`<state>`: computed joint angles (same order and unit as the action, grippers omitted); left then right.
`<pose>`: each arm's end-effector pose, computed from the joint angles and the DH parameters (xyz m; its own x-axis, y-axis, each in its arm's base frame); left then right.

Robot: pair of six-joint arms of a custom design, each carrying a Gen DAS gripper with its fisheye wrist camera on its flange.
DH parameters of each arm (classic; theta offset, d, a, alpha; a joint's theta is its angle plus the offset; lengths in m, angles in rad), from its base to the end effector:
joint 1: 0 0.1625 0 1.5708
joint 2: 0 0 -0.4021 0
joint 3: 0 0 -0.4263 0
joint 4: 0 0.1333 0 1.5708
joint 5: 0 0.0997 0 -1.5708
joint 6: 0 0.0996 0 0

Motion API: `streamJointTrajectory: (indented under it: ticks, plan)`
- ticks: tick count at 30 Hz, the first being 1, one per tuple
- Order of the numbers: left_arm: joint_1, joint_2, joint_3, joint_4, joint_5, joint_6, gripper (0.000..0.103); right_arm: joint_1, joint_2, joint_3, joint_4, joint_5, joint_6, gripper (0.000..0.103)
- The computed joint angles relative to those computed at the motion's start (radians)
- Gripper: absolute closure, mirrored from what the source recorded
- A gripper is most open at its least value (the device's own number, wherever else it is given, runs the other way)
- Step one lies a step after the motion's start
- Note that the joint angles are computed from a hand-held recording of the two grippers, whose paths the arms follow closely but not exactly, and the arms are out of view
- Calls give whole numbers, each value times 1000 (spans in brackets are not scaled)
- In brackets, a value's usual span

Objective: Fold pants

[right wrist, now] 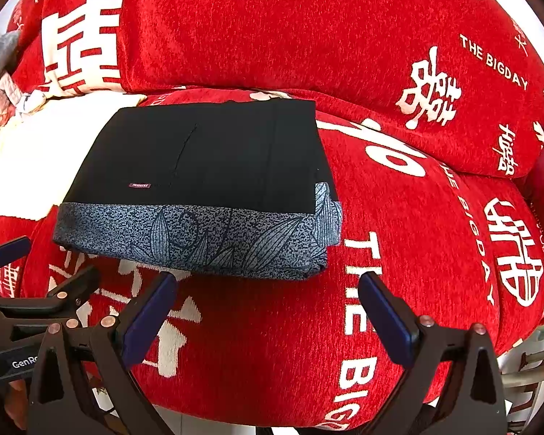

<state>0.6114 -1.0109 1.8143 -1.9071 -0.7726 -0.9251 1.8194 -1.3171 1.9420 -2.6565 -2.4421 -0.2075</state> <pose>-0.3470 -0.4932 0.0894 -0.6662 0.0460 -0.7444 0.3308 0.9127 -0.2397 0.1942 -0.5331 0.2892 -0.6472 -0.0112 0.7623 -0.3615 0.8848 -0.2939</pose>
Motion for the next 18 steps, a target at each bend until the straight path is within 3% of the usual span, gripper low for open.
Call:
streamJointTrajectory:
  ticks: [18]
  plan:
    - [0,1,3,-3,-2,5,0,1,0,-1,9,-2,8,2]
